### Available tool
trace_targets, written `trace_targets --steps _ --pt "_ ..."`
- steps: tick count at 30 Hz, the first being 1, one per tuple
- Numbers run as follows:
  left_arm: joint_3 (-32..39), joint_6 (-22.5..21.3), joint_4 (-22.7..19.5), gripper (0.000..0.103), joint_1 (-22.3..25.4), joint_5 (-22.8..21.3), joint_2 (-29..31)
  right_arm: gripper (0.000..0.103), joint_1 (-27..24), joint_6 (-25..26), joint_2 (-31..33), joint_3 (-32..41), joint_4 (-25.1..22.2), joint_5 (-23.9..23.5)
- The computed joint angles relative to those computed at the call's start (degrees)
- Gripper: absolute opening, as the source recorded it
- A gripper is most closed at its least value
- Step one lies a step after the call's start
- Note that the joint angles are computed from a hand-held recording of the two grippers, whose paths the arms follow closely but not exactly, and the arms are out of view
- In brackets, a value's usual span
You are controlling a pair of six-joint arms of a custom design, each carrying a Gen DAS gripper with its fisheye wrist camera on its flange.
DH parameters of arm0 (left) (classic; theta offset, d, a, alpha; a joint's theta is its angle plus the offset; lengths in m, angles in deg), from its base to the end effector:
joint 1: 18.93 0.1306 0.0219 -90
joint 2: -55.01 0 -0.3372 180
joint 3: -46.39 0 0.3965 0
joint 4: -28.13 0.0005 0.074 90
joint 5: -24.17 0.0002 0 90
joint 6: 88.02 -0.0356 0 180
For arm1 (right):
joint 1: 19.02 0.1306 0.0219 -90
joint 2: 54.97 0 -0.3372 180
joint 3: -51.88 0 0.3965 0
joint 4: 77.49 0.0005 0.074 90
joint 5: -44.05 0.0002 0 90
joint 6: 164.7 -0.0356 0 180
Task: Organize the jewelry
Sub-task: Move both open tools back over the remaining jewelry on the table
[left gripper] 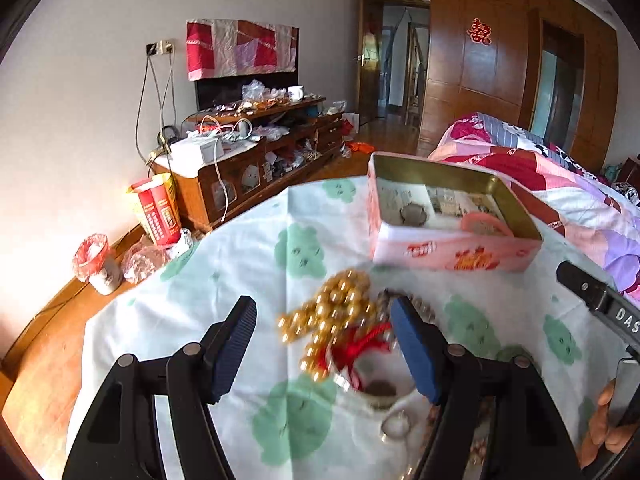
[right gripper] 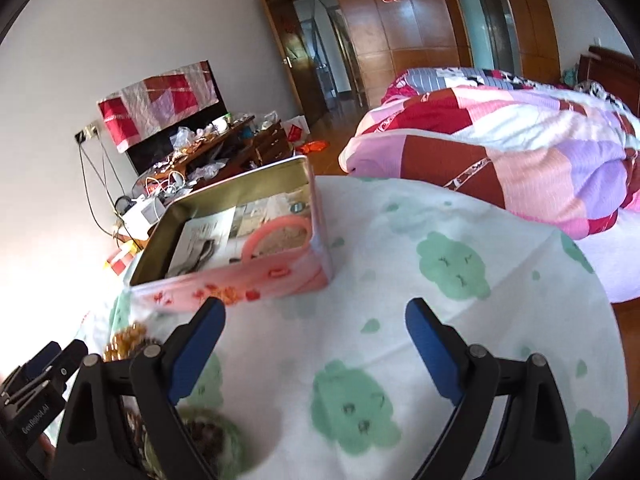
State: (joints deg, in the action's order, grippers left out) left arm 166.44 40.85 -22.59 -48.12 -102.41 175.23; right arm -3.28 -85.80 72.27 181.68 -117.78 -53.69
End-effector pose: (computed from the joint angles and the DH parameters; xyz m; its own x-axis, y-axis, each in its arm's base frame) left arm 0.5799 -0.3002 0.3411 -0.5672 -0.2604 -0.7813 -0.3757 0.9260 -0.0358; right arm 0.6806 0.1963 0.3497 -0.6495 0.0152 -0.7602 -0.2510 0.9395 0.2331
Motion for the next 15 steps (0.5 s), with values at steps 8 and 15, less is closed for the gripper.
trace_targets --steps 8,15 --pt "-5.53 4.31 -0.19 0.07 -0.57 1.24 -3.62 0.094 0.16 2.7 -4.57 -6.81 2.59 -0.91" --pt "-7.73 5.66 -0.44 0.07 -1.28 2.85 -4.87 0.094 -0.44 3.88 -6.8 -10.28 1.46 -9.48"
